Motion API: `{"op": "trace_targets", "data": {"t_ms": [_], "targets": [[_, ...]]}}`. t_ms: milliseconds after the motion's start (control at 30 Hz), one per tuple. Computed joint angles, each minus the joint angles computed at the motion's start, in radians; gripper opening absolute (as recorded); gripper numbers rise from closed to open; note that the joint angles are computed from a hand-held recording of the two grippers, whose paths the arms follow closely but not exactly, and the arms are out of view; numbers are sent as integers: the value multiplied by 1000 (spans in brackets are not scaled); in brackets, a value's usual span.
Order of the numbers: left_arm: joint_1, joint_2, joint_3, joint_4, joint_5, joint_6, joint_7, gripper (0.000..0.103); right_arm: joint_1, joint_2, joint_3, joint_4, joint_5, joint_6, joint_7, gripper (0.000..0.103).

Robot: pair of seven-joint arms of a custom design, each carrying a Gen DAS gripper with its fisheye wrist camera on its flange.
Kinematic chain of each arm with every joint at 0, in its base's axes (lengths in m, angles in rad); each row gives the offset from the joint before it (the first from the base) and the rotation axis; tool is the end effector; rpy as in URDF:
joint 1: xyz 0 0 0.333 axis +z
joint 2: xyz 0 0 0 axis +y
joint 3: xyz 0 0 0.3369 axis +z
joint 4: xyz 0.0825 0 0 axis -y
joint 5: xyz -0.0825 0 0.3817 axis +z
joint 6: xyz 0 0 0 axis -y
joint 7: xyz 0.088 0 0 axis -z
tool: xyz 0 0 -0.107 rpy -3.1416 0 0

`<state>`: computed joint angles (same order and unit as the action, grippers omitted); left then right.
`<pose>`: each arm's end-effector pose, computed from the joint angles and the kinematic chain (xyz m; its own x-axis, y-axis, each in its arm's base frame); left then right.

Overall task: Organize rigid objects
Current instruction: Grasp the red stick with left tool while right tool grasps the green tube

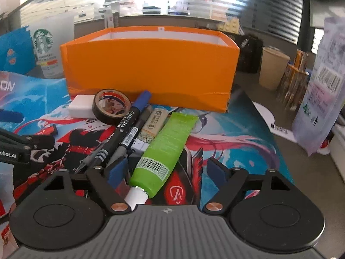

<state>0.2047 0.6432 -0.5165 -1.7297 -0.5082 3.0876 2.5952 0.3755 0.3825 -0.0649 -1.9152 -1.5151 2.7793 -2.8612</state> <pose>0.7141 -0.1159 0.3404 -0.5604 -0.8259 -0.0615 -0.5266 0.4127 -0.7432 0.5966 0.2413 0.3368 -0.1746 -0.9846 0.0035 -0.6178 0.1068 -0.7791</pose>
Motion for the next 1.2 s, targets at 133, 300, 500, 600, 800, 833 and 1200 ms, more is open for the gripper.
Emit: {"op": "trace_targets", "data": {"t_ms": [133,300,500,600,800,833,1200], "targets": [[4,13,-4,25,-16,-40,-13,103,0,5,-5,6,-14,-2,48,81],[33,21,-48,18,-42,-25,37,101,12,1,-3,3,-73,-55,98,35],[180,35,-234,-41,-89,-18,223,48,2,1,11,4,-102,-58,104,33],[205,31,-267,-57,-115,-32,281,28,-4,0,14,2,-117,-54,121,32],[176,12,-238,-58,-183,-28,319,19,-9,-5,21,-6,-139,-57,149,31],[171,9,-234,-59,-193,-26,322,19,-10,-5,23,-6,-137,-58,146,31],[166,-16,-220,-59,-291,11,341,18,-8,-33,38,-36,-178,-106,178,31]]}}
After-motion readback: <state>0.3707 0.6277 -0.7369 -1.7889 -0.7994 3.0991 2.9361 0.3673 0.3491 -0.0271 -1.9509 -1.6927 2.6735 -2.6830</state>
